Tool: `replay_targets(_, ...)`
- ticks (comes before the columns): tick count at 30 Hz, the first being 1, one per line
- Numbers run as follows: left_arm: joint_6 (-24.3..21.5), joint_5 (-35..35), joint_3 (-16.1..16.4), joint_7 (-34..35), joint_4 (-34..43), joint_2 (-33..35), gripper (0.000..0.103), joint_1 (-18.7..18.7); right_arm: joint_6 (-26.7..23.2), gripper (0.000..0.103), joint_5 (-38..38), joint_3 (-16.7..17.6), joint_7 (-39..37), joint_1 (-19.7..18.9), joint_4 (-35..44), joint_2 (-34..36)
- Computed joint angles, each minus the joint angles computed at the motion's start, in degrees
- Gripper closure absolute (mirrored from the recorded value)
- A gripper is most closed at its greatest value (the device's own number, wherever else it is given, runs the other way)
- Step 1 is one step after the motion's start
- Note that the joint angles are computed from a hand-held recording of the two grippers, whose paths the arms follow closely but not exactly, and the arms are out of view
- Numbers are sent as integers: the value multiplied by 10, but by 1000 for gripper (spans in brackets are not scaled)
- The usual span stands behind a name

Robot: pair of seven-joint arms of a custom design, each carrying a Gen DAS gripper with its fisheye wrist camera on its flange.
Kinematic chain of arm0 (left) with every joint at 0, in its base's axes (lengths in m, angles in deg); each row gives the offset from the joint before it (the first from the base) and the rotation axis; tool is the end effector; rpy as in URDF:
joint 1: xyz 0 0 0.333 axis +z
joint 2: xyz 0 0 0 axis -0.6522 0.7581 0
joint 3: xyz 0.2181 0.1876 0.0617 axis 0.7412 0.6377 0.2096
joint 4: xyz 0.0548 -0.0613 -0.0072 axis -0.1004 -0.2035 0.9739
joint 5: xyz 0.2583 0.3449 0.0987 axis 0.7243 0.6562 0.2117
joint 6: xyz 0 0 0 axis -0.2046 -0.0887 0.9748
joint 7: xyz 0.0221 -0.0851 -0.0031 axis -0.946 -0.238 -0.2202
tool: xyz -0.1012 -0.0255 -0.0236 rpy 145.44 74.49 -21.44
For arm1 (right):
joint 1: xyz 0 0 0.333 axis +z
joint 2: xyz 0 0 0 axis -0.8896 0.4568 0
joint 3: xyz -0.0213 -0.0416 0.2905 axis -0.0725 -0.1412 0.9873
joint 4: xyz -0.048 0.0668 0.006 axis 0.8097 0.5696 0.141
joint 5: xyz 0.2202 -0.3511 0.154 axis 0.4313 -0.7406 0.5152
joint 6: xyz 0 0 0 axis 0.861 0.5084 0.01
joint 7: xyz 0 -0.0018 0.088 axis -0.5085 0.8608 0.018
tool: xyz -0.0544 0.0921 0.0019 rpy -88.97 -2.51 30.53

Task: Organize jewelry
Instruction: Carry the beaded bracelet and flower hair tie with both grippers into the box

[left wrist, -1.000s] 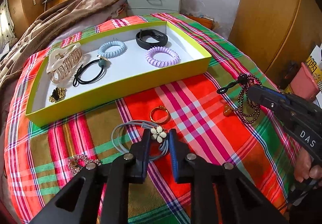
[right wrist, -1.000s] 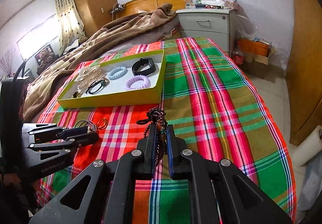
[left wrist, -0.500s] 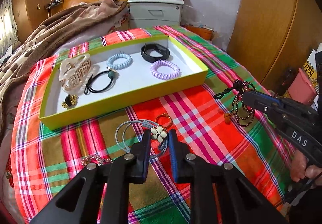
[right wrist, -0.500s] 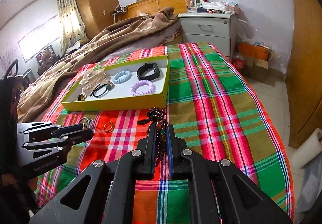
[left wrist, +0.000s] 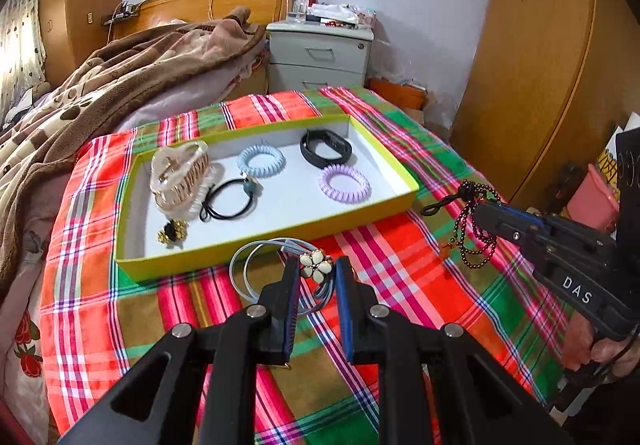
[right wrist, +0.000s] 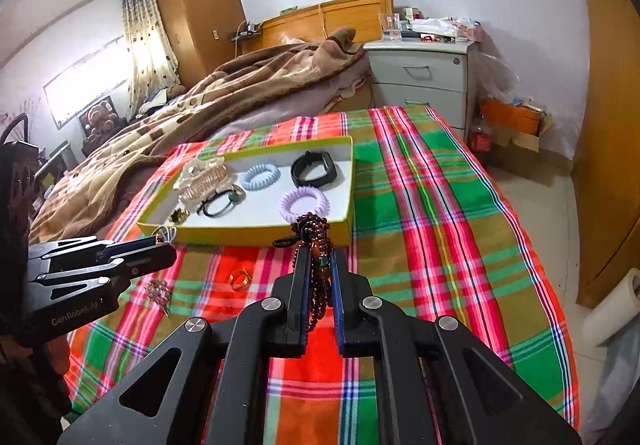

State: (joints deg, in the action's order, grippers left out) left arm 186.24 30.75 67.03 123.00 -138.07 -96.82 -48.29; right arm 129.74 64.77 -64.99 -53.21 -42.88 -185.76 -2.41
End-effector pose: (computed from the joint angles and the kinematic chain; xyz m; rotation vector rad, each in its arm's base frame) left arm 0.4812 -0.2532 0.4733 -1.8375 1.7840 -0.8196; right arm 0.5523 0.1304 0.4532 -1.9134 1.2205 -0.3773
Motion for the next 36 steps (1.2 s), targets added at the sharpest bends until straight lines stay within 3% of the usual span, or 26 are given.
replay_targets(10, 19, -31, 23, 49, 26, 12, 85, 7, -11, 94, 15, 13, 3, 0, 52, 31)
replay_targets(22, 40, -107, 62, 141, 95, 78, 85, 4, -50, 94, -34, 49, 68, -28, 149, 119)
replay_targets(31, 19, -183, 78, 226, 168, 163, 85, -3, -113, 94, -44, 81, 84, -57, 217, 188)
replay_targets(36, 5, -181, 79, 234, 193, 194, 85, 0, -143, 94, -72, 89, 112, -68, 258, 228)
